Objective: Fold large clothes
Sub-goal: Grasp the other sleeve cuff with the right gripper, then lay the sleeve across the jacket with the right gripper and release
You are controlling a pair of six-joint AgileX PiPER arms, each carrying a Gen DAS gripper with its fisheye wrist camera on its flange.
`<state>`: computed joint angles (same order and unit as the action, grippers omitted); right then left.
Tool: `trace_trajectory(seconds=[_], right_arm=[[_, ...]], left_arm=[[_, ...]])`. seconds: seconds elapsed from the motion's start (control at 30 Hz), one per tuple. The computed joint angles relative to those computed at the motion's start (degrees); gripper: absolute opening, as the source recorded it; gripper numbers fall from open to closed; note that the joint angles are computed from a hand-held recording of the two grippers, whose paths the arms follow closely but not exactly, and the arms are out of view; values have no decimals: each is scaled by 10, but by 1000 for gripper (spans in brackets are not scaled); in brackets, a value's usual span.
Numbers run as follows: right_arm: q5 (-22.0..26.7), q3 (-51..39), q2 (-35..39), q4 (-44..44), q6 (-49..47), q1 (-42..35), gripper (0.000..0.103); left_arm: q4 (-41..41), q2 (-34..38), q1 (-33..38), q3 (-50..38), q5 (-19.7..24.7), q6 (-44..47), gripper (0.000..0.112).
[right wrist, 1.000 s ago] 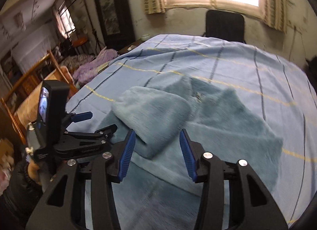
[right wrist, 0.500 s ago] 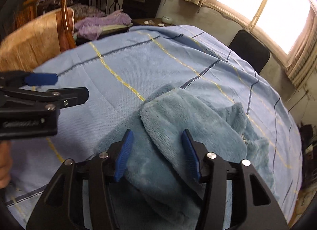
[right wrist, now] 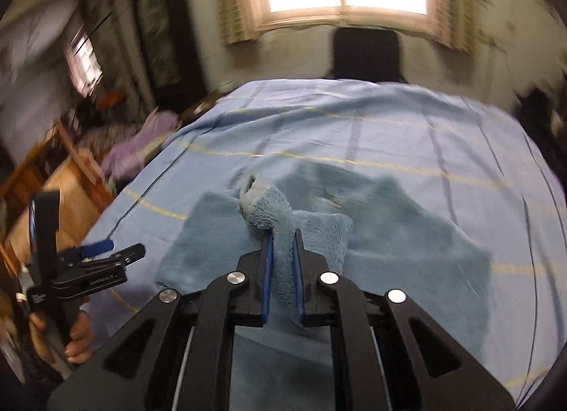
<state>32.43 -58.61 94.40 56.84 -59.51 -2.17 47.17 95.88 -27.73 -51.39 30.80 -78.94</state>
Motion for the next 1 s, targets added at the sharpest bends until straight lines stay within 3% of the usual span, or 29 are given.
trace_trajectory(seconds=[0.07, 0.1, 0.13, 0.27, 0.33, 0.5, 0.57, 0.6, 0.8, 0.83, 0.9, 1.0], right_arm=[[54, 2, 19, 13, -16, -69, 23], [89, 1, 39, 21, -28, -111, 50], [105, 2, 52, 29, -35, -137, 61], [196, -22, 116, 55, -39, -214, 61], [222, -43, 135, 52, -23, -223, 61], [213, -68, 146, 41, 5, -209, 57], [201, -73, 147, 26, 19, -196, 35], [193, -76, 150, 17, 22, -193, 7], [188, -63, 146, -2, -18, -208, 9], [177, -63, 152, -14, -17, -206, 11], [172, -67, 172, -27, -22, -208, 12], [192, -67, 168, -13, -34, -227, 17]], left_arm=[[13, 12, -15, -10, 18, -6, 81], [20, 19, -22, -15, 25, -9, 81], [24, 21, -25, -16, 27, -12, 81], [29, 14, -30, -19, 12, -17, 81], [25, 14, -48, -39, 28, -5, 81], [-17, 56, -99, -151, 81, 83, 82], [-38, 84, -108, -198, 91, 118, 82], [-46, 102, -113, -219, 92, 130, 82], [-94, 177, -95, -250, 79, 168, 84], [-103, 181, -84, -237, 57, 168, 85], [-120, 167, -68, -212, 21, 174, 86], [-111, 148, -68, -203, 26, 161, 84]])
